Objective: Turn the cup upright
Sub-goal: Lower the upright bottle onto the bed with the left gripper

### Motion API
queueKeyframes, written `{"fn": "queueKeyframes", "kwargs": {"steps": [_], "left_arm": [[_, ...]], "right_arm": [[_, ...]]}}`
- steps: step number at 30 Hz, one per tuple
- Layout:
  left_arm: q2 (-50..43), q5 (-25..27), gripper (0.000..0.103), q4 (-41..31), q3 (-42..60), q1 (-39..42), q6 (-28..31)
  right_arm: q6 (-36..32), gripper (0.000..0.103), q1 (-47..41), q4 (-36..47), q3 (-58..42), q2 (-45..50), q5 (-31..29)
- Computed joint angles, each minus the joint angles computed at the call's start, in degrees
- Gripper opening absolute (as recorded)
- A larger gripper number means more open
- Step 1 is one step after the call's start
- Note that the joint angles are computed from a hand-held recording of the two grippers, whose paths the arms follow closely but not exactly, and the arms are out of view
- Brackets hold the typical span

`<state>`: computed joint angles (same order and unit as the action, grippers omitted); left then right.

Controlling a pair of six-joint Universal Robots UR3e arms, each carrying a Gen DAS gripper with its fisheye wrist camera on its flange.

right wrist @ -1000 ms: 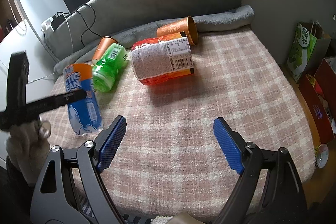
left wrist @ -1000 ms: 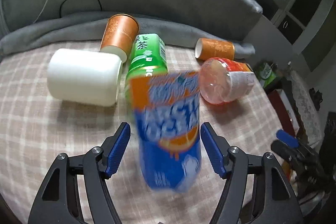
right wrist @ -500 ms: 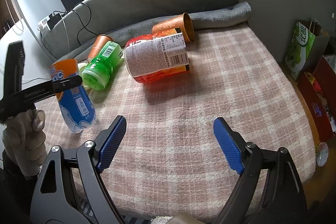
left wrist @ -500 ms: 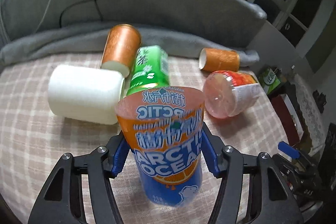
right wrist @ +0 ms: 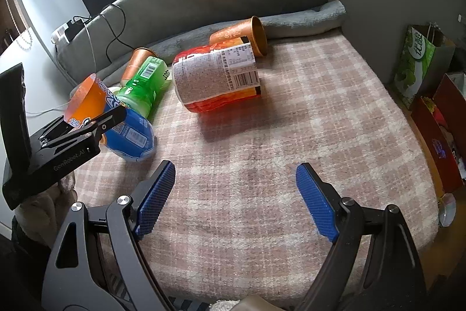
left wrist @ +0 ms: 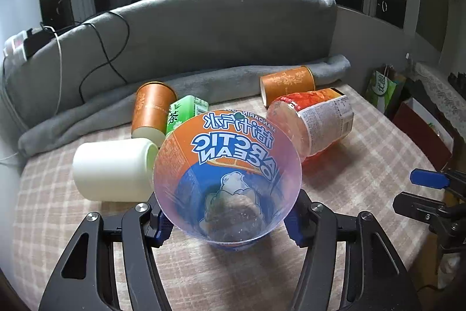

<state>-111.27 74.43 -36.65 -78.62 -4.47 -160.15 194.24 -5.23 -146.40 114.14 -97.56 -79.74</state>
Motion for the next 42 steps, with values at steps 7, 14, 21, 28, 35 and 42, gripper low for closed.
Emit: {"fn": "queueKeyframes", "kwargs": {"steps": [7, 14, 21, 28, 35, 42], "left_arm": [[1.8, -2.0, 0.072, -1.8, -1.0, 1.1, 0.1], [4.0, -4.9, 0.082, -4.0, -2.1, 2.9, 0.6], [6.0, -7.2, 0.082, -6.6, -3.7, 6.0, 0.9], [13.6, -10.5, 0.082, -3.9, -12.5, 10.7, 0.8], [24.1, -11.6, 0.082, 7.4, -25.5, 14.7, -0.9], [29.6, -11.5, 0.084, 15.4, -30.6, 17.4, -5.0]], "right_arm": [[-0.3, 0.087, 0.1, -0.2, -0.4, 0.3, 0.2], [0.4, 0.087, 1.2, -1.2, -1.6, 1.1, 0.8], [1.2, 0.087, 3.0, -2.4, -3.0, 2.3, 0.4], [1.0, 0.087, 6.9, -10.4, -2.2, 2.8, -2.5], [2.4, 0.087, 13.3, -16.6, -4.2, 4.9, -12.2], [3.6, 0.092, 19.6, -20.0, -8.6, 8.3, -24.8]]}}
